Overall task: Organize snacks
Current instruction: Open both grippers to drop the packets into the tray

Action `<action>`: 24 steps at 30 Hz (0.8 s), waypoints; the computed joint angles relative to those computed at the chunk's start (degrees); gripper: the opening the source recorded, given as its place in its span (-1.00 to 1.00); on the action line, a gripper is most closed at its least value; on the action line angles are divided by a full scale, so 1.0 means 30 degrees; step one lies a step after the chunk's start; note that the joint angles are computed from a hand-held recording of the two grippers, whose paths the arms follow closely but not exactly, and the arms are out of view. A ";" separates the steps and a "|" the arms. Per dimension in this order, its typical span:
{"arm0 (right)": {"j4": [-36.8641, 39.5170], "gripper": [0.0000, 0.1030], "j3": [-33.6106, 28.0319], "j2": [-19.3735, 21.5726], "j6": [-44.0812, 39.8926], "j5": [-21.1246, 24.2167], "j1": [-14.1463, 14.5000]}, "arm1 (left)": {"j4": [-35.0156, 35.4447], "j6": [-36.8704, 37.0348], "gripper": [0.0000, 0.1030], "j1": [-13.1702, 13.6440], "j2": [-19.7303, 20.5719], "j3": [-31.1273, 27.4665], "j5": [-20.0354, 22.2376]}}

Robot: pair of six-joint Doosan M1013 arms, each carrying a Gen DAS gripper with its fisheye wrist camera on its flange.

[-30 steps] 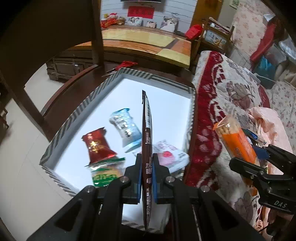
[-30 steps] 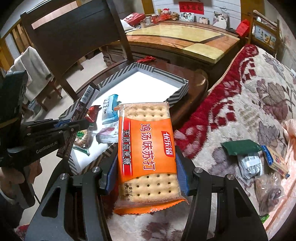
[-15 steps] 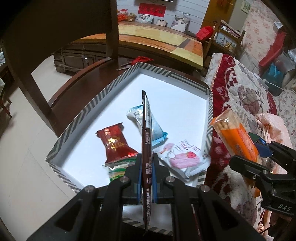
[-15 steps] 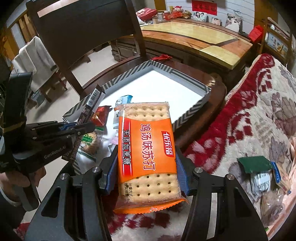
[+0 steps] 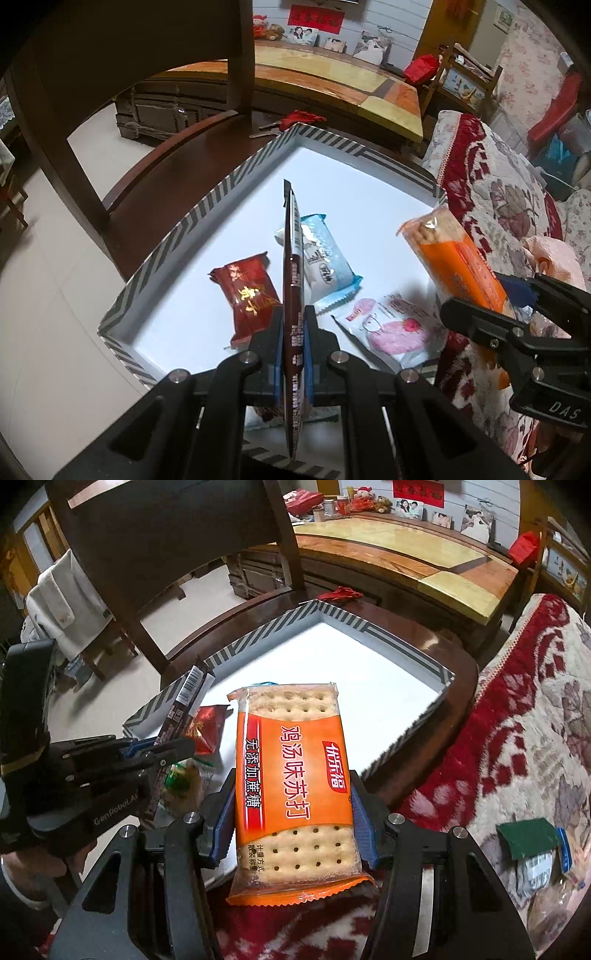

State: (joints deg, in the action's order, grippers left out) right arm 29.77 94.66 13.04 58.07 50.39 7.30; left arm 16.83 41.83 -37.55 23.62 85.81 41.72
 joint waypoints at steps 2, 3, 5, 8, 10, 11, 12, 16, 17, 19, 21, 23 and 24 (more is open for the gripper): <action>0.0040 0.04 -0.0128 0.0148 0.0016 -0.0036 0.0099 | -0.0082 -0.0004 -0.80 0.0082 0.0041 0.0001 0.0005; 0.0051 0.04 -0.0248 0.0282 0.0049 0.0055 0.0158 | -0.0112 -0.0026 -0.80 0.0121 0.0069 -0.0002 0.0036; -0.0035 0.04 -0.0412 0.0482 0.0096 0.0133 0.0239 | -0.0238 0.0023 -0.80 0.0190 0.0119 -0.0022 0.0082; -0.0101 0.04 -0.0716 0.0897 0.0332 0.0211 0.0398 | -0.0403 0.0135 -0.80 0.0276 0.0212 -0.0060 0.0144; -0.0148 0.04 -0.0960 0.1201 0.0575 0.0329 0.0510 | -0.0516 0.0223 -0.80 0.0323 0.0259 -0.0072 0.0151; -0.0248 0.04 -0.1061 0.1329 0.0685 0.0370 0.0568 | -0.0531 0.0232 -0.80 0.0334 0.0278 -0.0071 0.0160; -0.0354 0.04 -0.1173 0.1474 0.0775 0.0420 0.0630 | -0.0548 0.0239 -0.80 0.0345 0.0305 -0.0087 0.0190; -0.0634 0.04 -0.1517 0.1968 0.1302 0.0550 0.0823 | -0.0491 0.0280 -0.80 0.0366 0.0368 -0.0138 0.0219; -0.0663 0.04 -0.1576 0.2059 0.1400 0.0623 0.0855 | -0.0421 0.0251 -0.80 0.0360 0.0388 -0.0165 0.0249; -0.0467 0.04 -0.1658 0.2226 0.1300 0.0805 0.0931 | -0.0389 0.0270 -0.80 0.0350 0.0467 -0.0276 0.0319; 0.0375 0.04 -0.1608 0.2261 0.0955 0.0953 0.0816 | -0.0157 0.0063 -0.79 0.0316 0.0516 -0.0335 0.0408; 0.0919 0.05 -0.1479 0.2232 0.1198 0.0912 0.0666 | -0.0034 -0.0222 -0.78 0.0308 0.0538 -0.0355 0.0435; 0.1139 0.05 -0.1434 0.2217 0.1312 0.0984 0.0583 | -0.0037 -0.0292 -0.77 0.0310 0.0540 -0.0369 0.0470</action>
State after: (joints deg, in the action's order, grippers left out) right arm 33.18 90.36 19.69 62.01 53.34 9.05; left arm 16.72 40.96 -36.62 25.24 84.70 43.13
